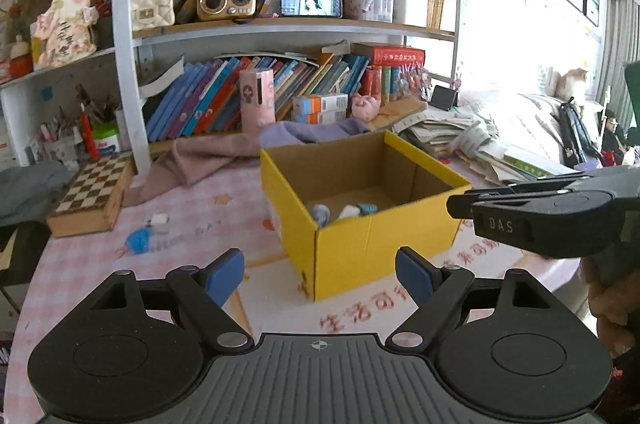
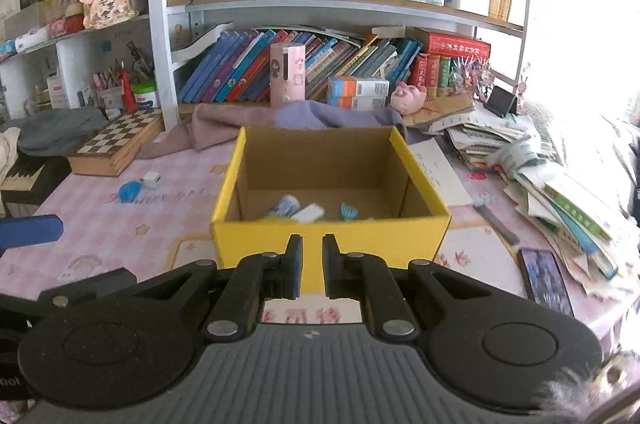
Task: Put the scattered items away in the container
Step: 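Withdraw both open tools and move toward the blue item and white plug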
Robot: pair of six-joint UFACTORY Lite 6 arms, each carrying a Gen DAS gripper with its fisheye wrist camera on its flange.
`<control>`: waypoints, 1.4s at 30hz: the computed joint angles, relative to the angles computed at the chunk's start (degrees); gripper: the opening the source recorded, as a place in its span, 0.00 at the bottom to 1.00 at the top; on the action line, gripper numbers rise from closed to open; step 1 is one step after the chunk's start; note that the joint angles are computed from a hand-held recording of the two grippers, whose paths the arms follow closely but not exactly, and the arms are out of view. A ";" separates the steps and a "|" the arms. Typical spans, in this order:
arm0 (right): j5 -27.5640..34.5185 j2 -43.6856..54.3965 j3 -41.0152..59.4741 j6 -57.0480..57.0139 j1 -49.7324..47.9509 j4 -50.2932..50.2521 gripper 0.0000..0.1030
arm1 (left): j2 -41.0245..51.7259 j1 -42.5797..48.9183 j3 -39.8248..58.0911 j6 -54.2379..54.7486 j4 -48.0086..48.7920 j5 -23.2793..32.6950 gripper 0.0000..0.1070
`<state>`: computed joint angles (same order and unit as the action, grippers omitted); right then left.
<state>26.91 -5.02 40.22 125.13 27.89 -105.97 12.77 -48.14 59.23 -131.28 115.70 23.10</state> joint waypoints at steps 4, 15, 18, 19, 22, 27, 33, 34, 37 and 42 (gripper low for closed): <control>5.61 -2.06 -2.84 -3.11 8.31 9.40 0.10 | -6.37 -0.30 -7.52 -0.93 -0.01 0.07 0.80; 11.56 -2.16 -5.02 -5.69 21.75 24.91 0.10 | -17.00 -3.49 -19.87 7.10 -11.29 2.94 0.80; 10.02 -0.71 -4.45 -5.52 23.23 25.78 0.10 | -19.25 -4.02 -22.23 10.15 -15.31 3.88 0.80; 9.51 -0.09 -4.12 -5.37 23.68 25.77 0.10 | -20.06 -4.09 -22.95 10.80 -16.44 4.06 0.80; 7.77 1.86 -2.85 -5.17 24.50 25.46 0.10 | -22.29 -3.55 -24.91 12.85 -20.48 3.97 0.80; 5.36 4.84 -0.31 -5.29 25.05 24.30 0.10 | -25.14 -1.65 -27.29 15.06 -25.29 4.06 0.80; 3.21 8.96 4.25 -6.63 25.42 22.64 0.11 | -28.73 -0.22 -29.94 17.46 -28.49 4.98 0.80; 2.95 9.62 4.99 -6.71 25.52 22.24 0.11 | -29.27 -0.14 -30.33 17.78 -28.79 5.30 0.80; 2.49 11.32 7.04 -7.18 25.82 21.65 0.14 | -31.06 0.43 -31.50 19.15 -29.99 5.94 0.80; 1.93 13.27 9.62 -7.66 26.01 20.40 0.25 | -32.03 1.80 -32.09 20.92 -31.85 6.31 0.85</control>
<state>28.84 8.25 49.84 117.46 53.89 -85.57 -19.26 -46.34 27.14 -110.36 83.85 29.41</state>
